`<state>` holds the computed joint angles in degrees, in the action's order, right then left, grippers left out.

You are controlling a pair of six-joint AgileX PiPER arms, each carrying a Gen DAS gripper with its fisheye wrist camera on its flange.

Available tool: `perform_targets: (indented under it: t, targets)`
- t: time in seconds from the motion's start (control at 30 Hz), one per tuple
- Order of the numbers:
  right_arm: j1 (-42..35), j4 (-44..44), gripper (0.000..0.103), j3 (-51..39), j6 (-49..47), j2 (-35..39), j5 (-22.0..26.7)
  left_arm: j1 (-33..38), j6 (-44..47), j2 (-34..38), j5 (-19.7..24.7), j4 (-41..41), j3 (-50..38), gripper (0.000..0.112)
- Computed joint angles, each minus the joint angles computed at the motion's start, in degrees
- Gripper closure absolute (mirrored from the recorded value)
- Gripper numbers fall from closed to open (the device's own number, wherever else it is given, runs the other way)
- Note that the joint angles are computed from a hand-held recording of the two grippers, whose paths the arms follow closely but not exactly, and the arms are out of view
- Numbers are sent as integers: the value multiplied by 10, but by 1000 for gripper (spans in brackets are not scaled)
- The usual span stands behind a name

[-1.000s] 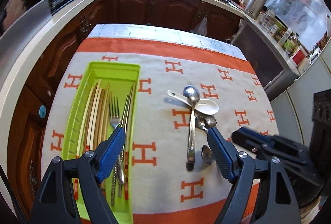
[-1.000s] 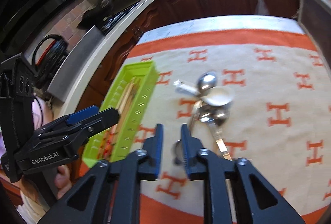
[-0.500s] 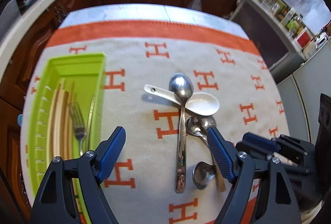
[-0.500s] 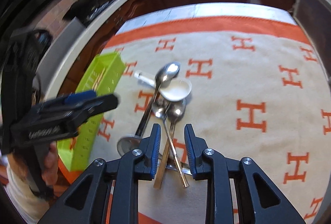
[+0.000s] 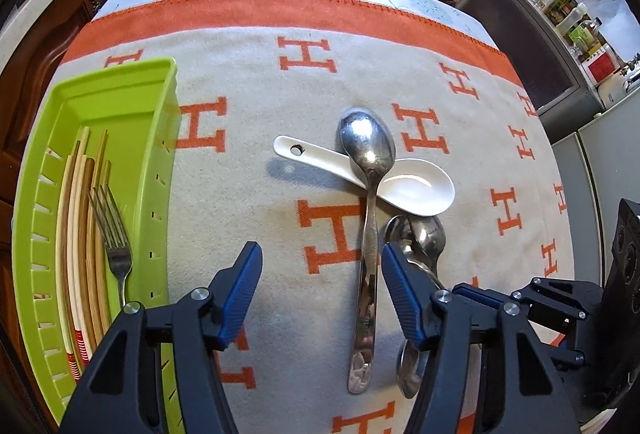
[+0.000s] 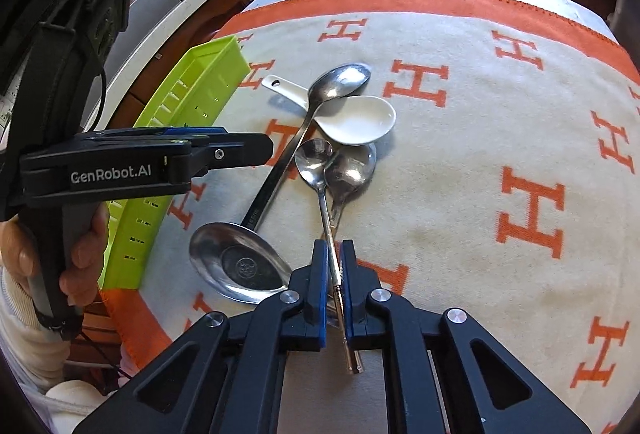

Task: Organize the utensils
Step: 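Reach both grippers to the spoons and grasp a small steel spoon with the right gripper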

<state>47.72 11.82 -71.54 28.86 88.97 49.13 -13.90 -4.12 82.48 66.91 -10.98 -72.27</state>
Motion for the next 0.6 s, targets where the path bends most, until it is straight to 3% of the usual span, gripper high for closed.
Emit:
perform_targets:
  t: [0.17, 0.47, 0.6]
  targets:
    - [5, -27, 97, -10, 9, 7, 8, -10, -2, 16, -5, 2, -5, 52]
    - [44, -117, 96, -79, 17, 53, 78, -20, -3, 30, -8, 6, -9, 52]
    - [48, -127, 98, -84, 12, 57, 79, -24, -1, 32, -8, 4, -10, 52]
